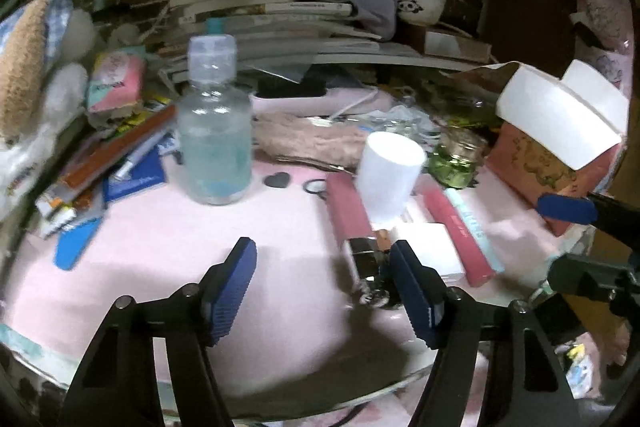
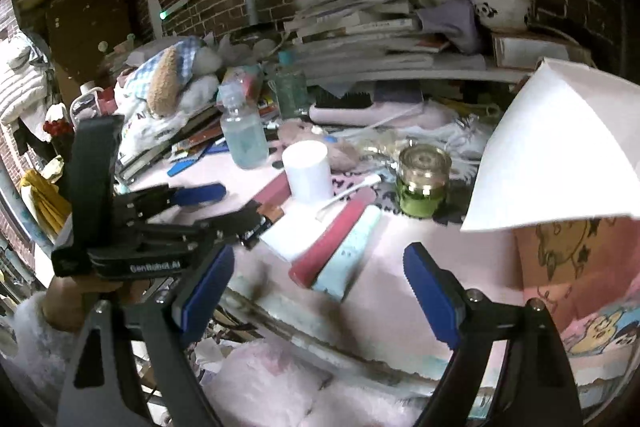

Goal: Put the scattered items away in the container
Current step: 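Withdraw the right gripper from the box while the left gripper moves to the lipstick, then grasp the dark red lipstick with the left gripper, then carry the lipstick into the white paper box and open the left gripper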

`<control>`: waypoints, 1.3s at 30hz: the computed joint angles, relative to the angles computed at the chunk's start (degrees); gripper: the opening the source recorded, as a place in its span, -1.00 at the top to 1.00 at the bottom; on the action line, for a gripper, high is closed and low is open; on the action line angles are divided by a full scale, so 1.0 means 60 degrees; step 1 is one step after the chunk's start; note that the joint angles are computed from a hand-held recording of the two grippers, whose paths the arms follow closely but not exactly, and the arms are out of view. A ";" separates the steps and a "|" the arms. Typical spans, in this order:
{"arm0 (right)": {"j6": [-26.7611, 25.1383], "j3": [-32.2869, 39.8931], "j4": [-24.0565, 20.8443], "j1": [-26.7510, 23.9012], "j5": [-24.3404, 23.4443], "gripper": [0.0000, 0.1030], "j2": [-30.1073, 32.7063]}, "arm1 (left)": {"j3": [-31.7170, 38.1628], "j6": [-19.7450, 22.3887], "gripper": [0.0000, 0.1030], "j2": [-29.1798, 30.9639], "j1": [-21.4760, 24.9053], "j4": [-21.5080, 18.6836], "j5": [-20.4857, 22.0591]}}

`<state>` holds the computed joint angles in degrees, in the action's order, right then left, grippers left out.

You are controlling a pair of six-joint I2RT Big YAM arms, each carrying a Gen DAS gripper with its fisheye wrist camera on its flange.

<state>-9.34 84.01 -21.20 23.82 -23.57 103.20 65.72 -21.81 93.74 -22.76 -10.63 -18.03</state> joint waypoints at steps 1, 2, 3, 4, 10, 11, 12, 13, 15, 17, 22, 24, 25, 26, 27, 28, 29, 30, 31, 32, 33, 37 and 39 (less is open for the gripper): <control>-0.0005 -0.0017 -0.0023 -0.0007 -0.0008 -0.65 0.0008 | 0.0020 0.0033 -0.23 -0.0010 0.0008 -0.0122 -0.0143; -0.0013 -0.0021 -0.0062 -0.0015 -0.0036 -0.65 0.0025 | 0.0009 0.0066 -0.16 -0.0024 0.0037 -0.0183 -0.0170; -0.0032 -0.0023 -0.0099 -0.0020 -0.0062 -0.65 0.0039 | -0.0002 0.0063 -0.12 -0.0032 0.0072 -0.0232 -0.0160; -0.0051 -0.0028 -0.0124 -0.0020 -0.0072 -0.65 0.0050 | 0.0009 0.0066 -0.10 -0.0022 0.0095 -0.0325 -0.0194; -0.0035 0.0069 -0.0305 -0.0034 -0.0155 -0.65 0.0192 | 0.0256 0.0728 0.10 0.0252 0.0068 -0.0244 -0.0101; -0.0026 0.0103 -0.0347 -0.0036 -0.0174 -0.65 0.0228 | 0.0360 0.0855 0.18 0.0338 0.0073 -0.0239 -0.0045; -0.0016 0.0144 -0.0386 -0.0029 -0.0176 -0.65 0.0261 | 0.0463 0.0992 0.25 0.0420 0.0070 -0.0248 -0.0033; -0.0011 0.0152 -0.0410 -0.0022 -0.0165 -0.65 0.0268 | 0.0546 0.1120 0.33 0.0484 0.0075 -0.0236 0.0042; -0.0030 0.0140 -0.0411 -0.0018 -0.0154 -0.65 0.0268 | 0.0680 0.1303 0.49 0.0582 0.0068 -0.0233 0.0184; -0.0054 0.0128 -0.0391 -0.0028 -0.0123 -0.65 0.0265 | 0.0779 0.1458 0.60 0.0658 0.0023 -0.0233 0.0188; 0.0121 0.0232 -0.0473 -0.0077 -0.0192 -0.65 0.0340 | 0.0921 0.1461 0.75 0.0722 -0.0016 -0.0382 0.0287; 0.0151 0.0223 -0.0448 -0.0084 -0.0182 -0.65 0.0349 | 0.0976 0.1457 0.76 0.0735 -0.0028 -0.0480 0.0266; 0.0158 0.0209 -0.0416 -0.0079 -0.0149 -0.65 0.0350 | 0.1005 0.1459 0.76 0.0742 -0.0040 -0.0535 0.0230; 0.0176 0.0184 -0.0353 -0.0068 -0.0083 -0.65 0.0347 | 0.1038 0.1445 0.76 0.0751 -0.0052 -0.0596 0.0196; 0.0199 0.0129 -0.0263 -0.0056 -0.0006 -0.65 0.0328 | 0.1073 0.1415 0.76 0.0762 -0.0058 -0.0655 0.0180; 0.0211 0.0064 -0.0149 -0.0033 0.0144 -0.65 0.0303 | 0.1106 0.1384 0.76 0.0771 -0.0056 -0.0707 0.0179; 0.0216 0.0036 -0.0088 -0.0017 0.0253 -0.65 0.0297 | 0.1127 0.1358 0.76 0.0771 -0.0054 -0.0739 0.0169; 0.0223 -0.0017 0.0015 0.0004 0.0388 -0.65 0.0281 | 0.1135 0.1332 0.76 0.0761 -0.0057 -0.0753 0.0144; 0.0228 -0.0049 0.0091 0.0014 0.0459 -0.65 0.0272 | 0.1127 0.1301 0.76 0.0731 -0.0057 -0.0745 0.0125; 0.0240 -0.0076 0.0151 0.0015 0.0492 -0.65 0.0266 | 0.1109 0.1262 0.76 0.0689 -0.0054 -0.0728 0.0124; 0.0257 -0.0091 0.0190 0.0014 0.0508 -0.65 0.0266 | 0.1101 0.1236 0.76 0.0648 -0.0051 -0.0727 0.0135; 0.0361 -0.0136 0.0374 0.0004 0.0637 -0.65 0.0262 | 0.1137 0.1321 0.76 0.0447 -0.0094 -0.0758 0.0035; 0.0510 -0.0258 0.0705 0.0012 0.0955 -0.65 0.0219 | 0.1181 0.1362 0.76 0.0335 -0.0115 -0.0770 0.0074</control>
<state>-6.28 82.46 -16.96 23.89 -17.83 104.52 72.80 -13.64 95.75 -23.46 -15.25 -17.58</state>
